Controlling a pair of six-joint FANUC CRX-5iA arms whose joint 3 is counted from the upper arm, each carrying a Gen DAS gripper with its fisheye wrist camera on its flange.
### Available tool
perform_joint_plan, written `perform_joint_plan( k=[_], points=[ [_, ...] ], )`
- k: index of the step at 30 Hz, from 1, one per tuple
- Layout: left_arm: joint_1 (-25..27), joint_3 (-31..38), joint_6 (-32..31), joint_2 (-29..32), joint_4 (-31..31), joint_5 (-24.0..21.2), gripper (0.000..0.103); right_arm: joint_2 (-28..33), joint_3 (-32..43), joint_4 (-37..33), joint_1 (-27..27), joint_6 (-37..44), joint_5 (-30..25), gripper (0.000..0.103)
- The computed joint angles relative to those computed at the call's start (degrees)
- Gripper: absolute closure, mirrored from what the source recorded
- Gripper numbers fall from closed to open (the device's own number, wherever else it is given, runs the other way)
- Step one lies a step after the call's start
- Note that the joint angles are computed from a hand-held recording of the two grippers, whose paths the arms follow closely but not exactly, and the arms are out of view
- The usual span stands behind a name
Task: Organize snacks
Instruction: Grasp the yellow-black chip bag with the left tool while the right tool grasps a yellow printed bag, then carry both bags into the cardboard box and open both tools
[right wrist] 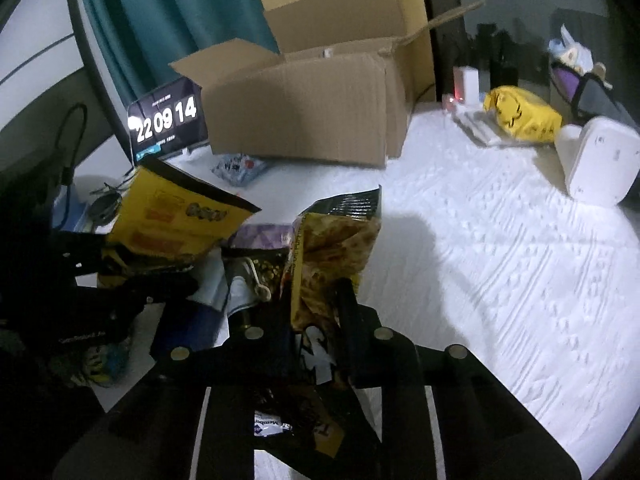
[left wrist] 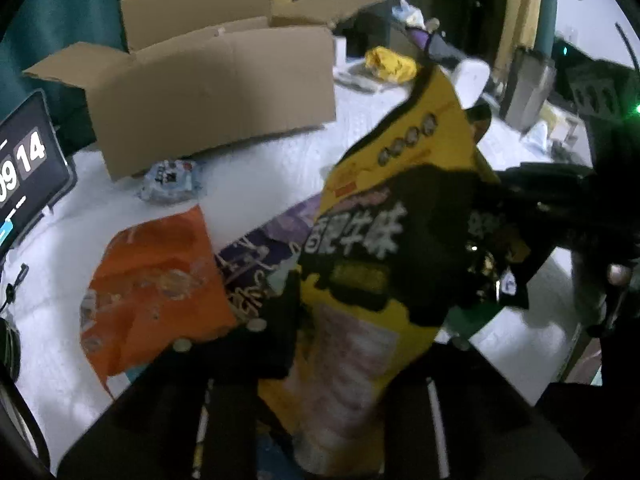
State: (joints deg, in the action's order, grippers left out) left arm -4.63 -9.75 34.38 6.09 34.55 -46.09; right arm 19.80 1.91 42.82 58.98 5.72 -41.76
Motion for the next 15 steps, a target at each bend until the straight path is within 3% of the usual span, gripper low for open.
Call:
perform_joint_plan(
  k=[15],
  points=[
    [0.2, -0.5, -7.5, -0.5, 13.3, 2.7, 0.084, -0.8, 2.8, 6.9, -1.4, 1.0, -4.1, 0.085]
  ],
)
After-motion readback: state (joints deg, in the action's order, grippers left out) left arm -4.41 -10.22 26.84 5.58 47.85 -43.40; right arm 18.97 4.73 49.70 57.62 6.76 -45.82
